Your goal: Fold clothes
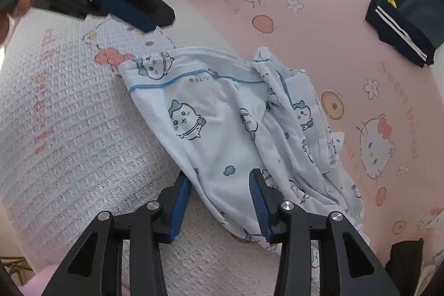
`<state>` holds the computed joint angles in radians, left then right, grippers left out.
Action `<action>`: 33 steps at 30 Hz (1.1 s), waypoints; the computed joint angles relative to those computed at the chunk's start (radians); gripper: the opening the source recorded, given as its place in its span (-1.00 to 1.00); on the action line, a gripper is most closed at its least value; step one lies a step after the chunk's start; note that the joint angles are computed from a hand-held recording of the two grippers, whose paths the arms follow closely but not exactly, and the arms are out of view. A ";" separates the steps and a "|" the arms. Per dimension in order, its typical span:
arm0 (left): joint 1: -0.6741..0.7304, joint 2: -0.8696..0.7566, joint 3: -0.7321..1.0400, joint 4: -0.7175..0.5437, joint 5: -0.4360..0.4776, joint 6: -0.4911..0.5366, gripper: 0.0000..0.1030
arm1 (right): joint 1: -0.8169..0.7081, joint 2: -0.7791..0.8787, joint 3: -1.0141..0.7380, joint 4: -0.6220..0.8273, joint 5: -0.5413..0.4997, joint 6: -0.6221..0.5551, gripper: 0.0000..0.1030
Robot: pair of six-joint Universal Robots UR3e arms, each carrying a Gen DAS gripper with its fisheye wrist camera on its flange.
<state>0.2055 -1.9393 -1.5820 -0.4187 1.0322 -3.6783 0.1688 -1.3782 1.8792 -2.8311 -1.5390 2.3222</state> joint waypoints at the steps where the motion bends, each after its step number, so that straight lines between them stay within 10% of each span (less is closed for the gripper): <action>1: 0.001 -0.009 -0.001 0.006 -0.019 -0.022 0.24 | 0.002 0.006 0.017 -0.027 -0.015 0.013 -0.17; 2: 0.005 -0.015 -0.014 0.028 -0.044 -0.050 0.51 | 0.004 0.008 0.006 0.001 -0.008 0.030 -0.13; 7: 0.026 -0.045 -0.079 0.188 -0.116 -0.224 0.51 | -0.012 -0.021 0.009 0.076 0.011 0.065 0.00; 14: 0.019 -0.026 -0.089 0.205 -0.109 -0.217 0.51 | -0.076 -0.101 0.094 0.070 -0.003 0.091 0.05; 19: -0.009 -0.030 -0.109 0.280 -0.064 -0.231 0.51 | -0.342 -0.261 0.080 0.401 0.280 0.210 0.19; 23: -0.018 -0.059 -0.108 0.275 -0.097 -0.229 0.51 | -0.665 -0.364 0.010 0.931 0.641 0.158 0.30; 33: -0.029 -0.076 -0.128 0.256 -0.094 -0.181 0.50 | -0.825 -0.100 -0.064 0.964 0.815 0.477 0.30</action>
